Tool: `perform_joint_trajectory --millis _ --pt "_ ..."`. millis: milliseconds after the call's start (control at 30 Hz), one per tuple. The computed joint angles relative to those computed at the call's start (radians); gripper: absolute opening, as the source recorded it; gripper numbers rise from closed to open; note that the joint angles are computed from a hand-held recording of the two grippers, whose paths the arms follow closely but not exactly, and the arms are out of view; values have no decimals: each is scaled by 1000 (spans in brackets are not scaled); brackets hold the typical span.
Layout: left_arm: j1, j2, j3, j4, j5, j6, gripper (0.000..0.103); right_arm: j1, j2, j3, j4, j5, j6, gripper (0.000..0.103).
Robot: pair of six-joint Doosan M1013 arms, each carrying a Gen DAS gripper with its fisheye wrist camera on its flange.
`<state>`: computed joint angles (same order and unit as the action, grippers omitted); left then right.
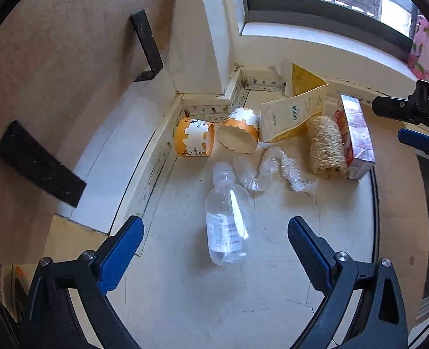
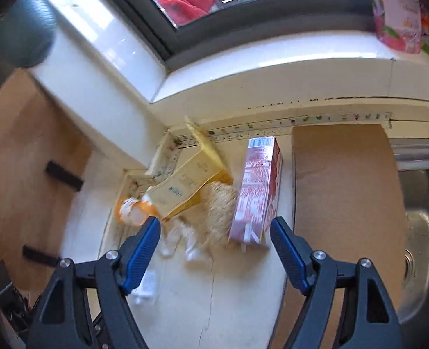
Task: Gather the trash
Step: 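Grasp the clear plastic bottle with the left tool while the right tool grasps the pink juice carton, then carry the clear bottle and pink carton down over the trash bin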
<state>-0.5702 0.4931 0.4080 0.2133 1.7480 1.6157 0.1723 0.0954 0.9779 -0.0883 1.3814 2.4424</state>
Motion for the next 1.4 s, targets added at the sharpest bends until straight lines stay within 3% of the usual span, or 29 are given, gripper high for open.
perform_joint_trajectory --millis 233,333,400,533,633,867,1100,1233,1400 --pt "23 70 -57 -35 81 -54 92 -34 38 27 37 23 -44 78" --pt "35 94 -79 -60 108 -74 89 -41 43 39 61 30 -55 65" --pt "41 109 -95 -79 130 -84 81 -44 39 54 67 30 -49 50" --pt "49 122 -98 -116 150 -108 71 -61 10 97 102 -21 -40 49" --pt "52 128 -97 -133 163 -122 54 -75 -10 122 129 -43 -30 46" --pt "35 42 51 -96 46 -131 53 -98 -66 181 182 -106 13 44" --pt "25 -25 114 -127 9 -129 53 -84 -123 214 192 -118 52 43" --pt "31 -98 192 -185 -24 -129 53 -35 -159 234 158 -102 85 43" --pt "41 -208 321 -243 -73 -82 53 78 -214 268 73 -77 187 42"
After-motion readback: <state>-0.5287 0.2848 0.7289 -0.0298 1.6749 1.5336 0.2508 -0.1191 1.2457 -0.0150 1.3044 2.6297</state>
